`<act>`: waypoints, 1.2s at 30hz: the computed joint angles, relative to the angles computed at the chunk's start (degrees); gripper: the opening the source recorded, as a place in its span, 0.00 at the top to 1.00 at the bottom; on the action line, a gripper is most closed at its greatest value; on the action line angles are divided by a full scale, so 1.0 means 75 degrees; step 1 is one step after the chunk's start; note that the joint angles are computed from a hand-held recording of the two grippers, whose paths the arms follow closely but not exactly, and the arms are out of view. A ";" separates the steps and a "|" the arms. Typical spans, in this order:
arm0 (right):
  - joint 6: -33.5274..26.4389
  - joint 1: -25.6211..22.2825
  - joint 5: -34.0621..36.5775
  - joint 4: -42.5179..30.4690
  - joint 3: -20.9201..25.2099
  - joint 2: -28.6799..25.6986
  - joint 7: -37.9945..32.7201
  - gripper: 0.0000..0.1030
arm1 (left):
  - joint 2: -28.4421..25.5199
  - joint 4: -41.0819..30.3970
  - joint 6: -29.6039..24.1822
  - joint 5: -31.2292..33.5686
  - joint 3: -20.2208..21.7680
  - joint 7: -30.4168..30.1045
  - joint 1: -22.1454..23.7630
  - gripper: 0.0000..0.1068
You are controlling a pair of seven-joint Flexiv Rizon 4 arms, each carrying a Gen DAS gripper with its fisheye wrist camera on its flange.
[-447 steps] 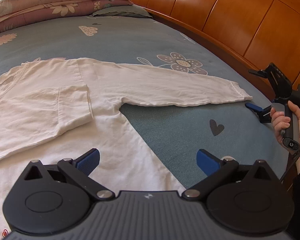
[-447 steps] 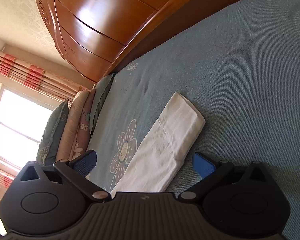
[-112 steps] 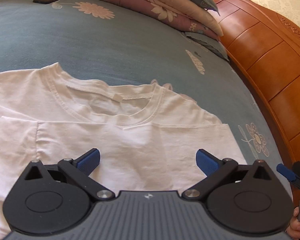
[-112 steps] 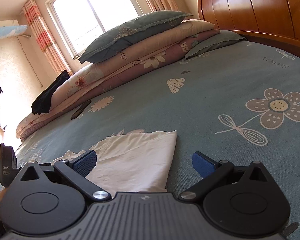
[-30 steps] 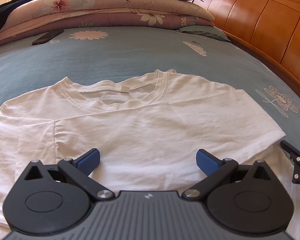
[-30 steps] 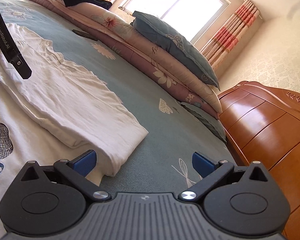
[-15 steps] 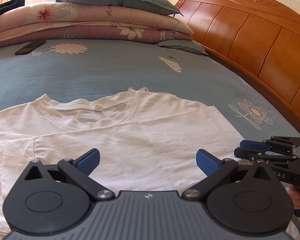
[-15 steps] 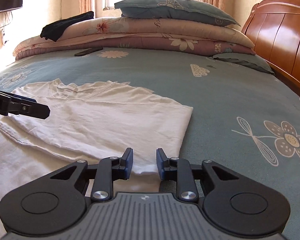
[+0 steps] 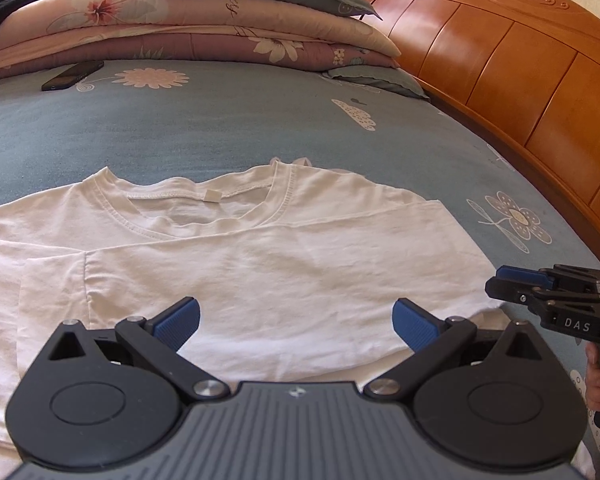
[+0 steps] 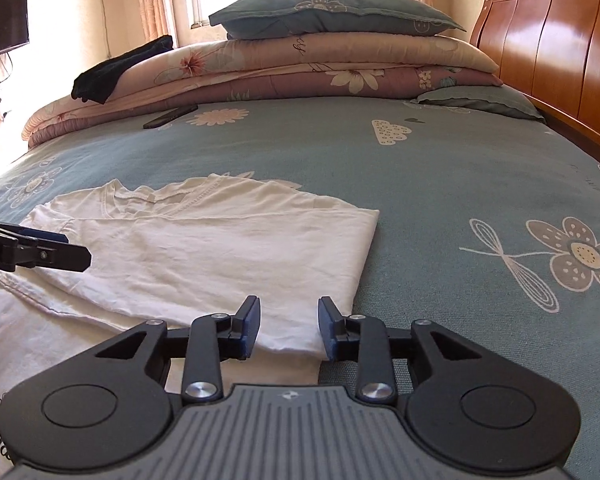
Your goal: Fold clothes
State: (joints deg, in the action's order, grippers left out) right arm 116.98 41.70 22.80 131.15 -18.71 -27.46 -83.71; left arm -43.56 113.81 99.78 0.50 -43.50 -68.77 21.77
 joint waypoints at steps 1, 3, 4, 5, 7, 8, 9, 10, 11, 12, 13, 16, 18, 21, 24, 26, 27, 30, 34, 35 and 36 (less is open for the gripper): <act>-0.0025 -0.0095 -0.0018 -0.0025 0.0078 -0.0046 0.0058 0.62 | 0.0037 0.0023 0.0024 0.0034 0.0016 0.0022 -0.0010 0.05; 0.0085 -0.0334 -0.0086 -0.0067 0.0290 -0.0161 0.0185 0.62 | 0.0107 0.0056 0.0124 0.0079 0.0211 0.0035 -0.0137 0.05; 0.0101 -0.0340 -0.0078 -0.0087 0.0292 -0.0210 0.0197 0.62 | 0.0143 0.0066 0.0139 0.0058 0.0342 -0.0002 -0.0218 0.05; 0.0089 -0.0279 -0.0056 -0.0101 0.0237 -0.0245 0.0178 0.61 | 0.0163 0.0078 0.0103 0.0004 0.0453 -0.0063 -0.0269 0.05; 0.0032 -0.0020 0.0024 -0.0107 0.0004 -0.0289 0.0089 0.59 | 0.0141 0.0122 -0.0030 -0.0123 0.0540 -0.0171 -0.0245 0.05; 0.0027 0.0066 0.0035 -0.0100 -0.0070 -0.0306 0.0052 0.57 | 0.0108 0.0163 -0.0059 -0.0175 0.0539 -0.0216 -0.0193 0.05; 0.0061 0.0099 0.0035 -0.0097 -0.0093 -0.0332 0.0032 0.56 | 0.0043 0.0235 -0.0005 -0.0166 0.0436 -0.0229 -0.0061 0.05; 0.0112 0.0054 0.0026 -0.0100 -0.0044 -0.0349 0.0046 0.55 | -0.0016 0.0348 0.0078 -0.0093 0.0228 -0.0224 0.0152 0.05; 0.0161 -0.0013 0.0009 -0.0104 0.0024 -0.0360 0.0058 0.54 | -0.0004 0.0456 0.0036 -0.0049 0.0065 -0.0255 0.0337 0.05; 0.0206 -0.0122 -0.0031 -0.0107 0.0128 -0.0361 0.0073 0.53 | 0.0011 0.0548 0.0001 -0.0002 -0.0078 -0.0266 0.0502 0.05; 0.0251 -0.0245 -0.0073 -0.0114 0.0245 -0.0361 0.0093 0.53 | 0.0043 0.0593 -0.0047 0.0030 -0.0168 -0.0265 0.0612 0.05; 0.0419 -0.0736 -0.0247 -0.0138 0.0730 -0.0350 0.0230 0.47 | 0.0189 0.0533 -0.0091 -0.0060 -0.0139 -0.0327 0.0624 0.05; 0.0449 -0.0780 -0.0253 -0.0152 0.0794 -0.0360 0.0192 0.43 | 0.0194 0.0349 0.0154 -0.0120 0.0142 -0.0451 0.0393 0.05; 0.0404 -0.0698 -0.0171 -0.0181 0.0752 -0.0358 0.0134 0.40 | 0.0133 0.0111 -0.0021 -0.0313 0.0457 -0.0712 0.0225 0.05; 0.0500 -0.0948 -0.0322 -0.0191 0.1007 -0.0368 0.0173 0.35 | -0.0084 0.0363 0.0238 -0.0136 0.0101 -0.0762 0.0701 0.05; 0.0467 -0.0733 -0.0202 -0.0184 0.0866 -0.0341 0.0067 0.28 | 0.0019 0.0550 0.0270 0.0049 0.0056 -0.0807 0.0843 0.05; 0.0416 -0.0510 -0.0077 -0.0178 0.0697 -0.0316 -0.0025 0.24 | 0.0136 0.0603 0.0238 0.0074 0.0117 -0.0858 0.0820 0.05; 0.0326 0.0130 0.0206 -0.0127 0.0218 -0.0239 -0.0325 0.20 | 0.0613 0.0507 -0.0137 -0.0130 0.0426 -0.0989 0.0481 0.05; 0.1153 -0.0265 -0.0614 0.0308 0.1041 0.0050 -0.1249 0.03 | 0.0599 0.0015 -0.0527 -0.0270 -0.0128 -0.0564 0.0443 0.05; 0.1256 -0.0455 -0.0839 0.0365 0.1332 0.0079 -0.1412 0.02 | 0.0587 -0.0151 -0.0657 -0.0350 -0.0228 -0.0418 0.0366 0.05; 0.1274 -0.0559 -0.0975 0.0388 0.1537 0.0085 -0.1588 0.02 | 0.0546 -0.0338 -0.0864 -0.0443 -0.0357 -0.0242 0.0289 0.05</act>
